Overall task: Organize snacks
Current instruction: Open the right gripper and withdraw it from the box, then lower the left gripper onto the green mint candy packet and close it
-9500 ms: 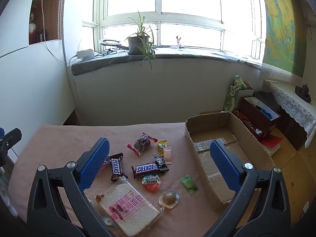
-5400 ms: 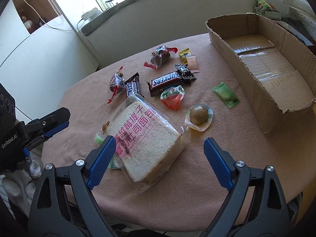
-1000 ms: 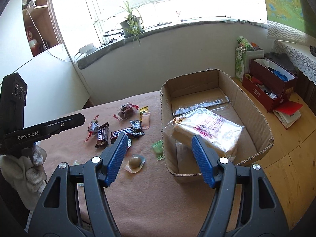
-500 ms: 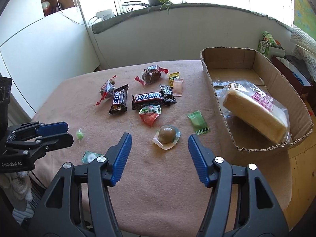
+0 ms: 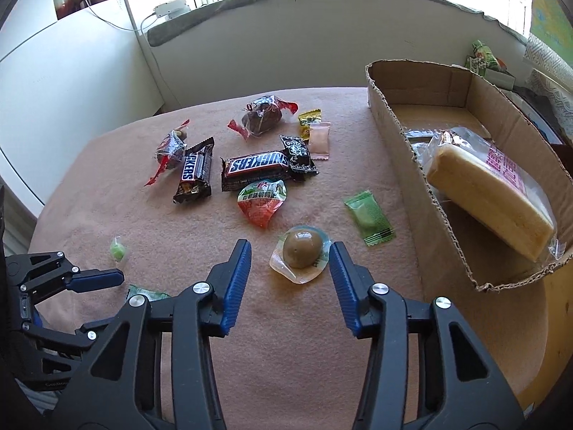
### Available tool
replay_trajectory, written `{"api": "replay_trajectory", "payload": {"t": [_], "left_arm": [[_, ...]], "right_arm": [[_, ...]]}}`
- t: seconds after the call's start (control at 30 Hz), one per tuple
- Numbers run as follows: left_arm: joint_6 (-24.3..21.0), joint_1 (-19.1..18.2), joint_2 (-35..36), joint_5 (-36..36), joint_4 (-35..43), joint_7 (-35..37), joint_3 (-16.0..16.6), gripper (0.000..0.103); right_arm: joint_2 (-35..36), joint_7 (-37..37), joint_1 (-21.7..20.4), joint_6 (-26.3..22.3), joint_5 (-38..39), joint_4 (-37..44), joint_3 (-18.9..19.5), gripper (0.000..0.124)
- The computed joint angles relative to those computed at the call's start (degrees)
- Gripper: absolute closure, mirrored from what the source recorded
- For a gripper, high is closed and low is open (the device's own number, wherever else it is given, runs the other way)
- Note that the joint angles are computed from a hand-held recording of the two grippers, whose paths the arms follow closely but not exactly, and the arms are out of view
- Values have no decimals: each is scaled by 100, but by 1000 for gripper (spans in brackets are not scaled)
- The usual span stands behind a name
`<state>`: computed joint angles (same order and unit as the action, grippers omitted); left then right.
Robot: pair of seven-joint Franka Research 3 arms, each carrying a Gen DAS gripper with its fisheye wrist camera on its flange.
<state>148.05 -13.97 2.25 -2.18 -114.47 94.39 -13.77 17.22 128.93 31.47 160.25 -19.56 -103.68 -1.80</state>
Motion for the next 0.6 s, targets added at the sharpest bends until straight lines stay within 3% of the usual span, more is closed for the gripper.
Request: {"api": "replay_trajectory", "payload": {"t": [0.13, 0.4, 0.47, 0.53, 0.6], "left_arm": [[40, 27, 185, 37, 167, 25, 1, 64], [141, 212, 304, -992, 278, 428, -96, 68], [182, 232, 272, -1268, 230, 510, -117, 67], [223, 223, 265, -1441, 197, 565, -127, 57], [335, 173, 320, -1272, 209, 456, -111, 57]], "right_arm": [[144, -2, 28, -179, -1, 194, -17, 76], [335, 103, 50, -415, 4, 395, -72, 76], [383, 100, 52, -462, 0, 450, -81, 76], [433, 107, 82, -492, -61, 516, -111, 76], [503, 89, 116, -580, -139, 627, -139, 76]]}}
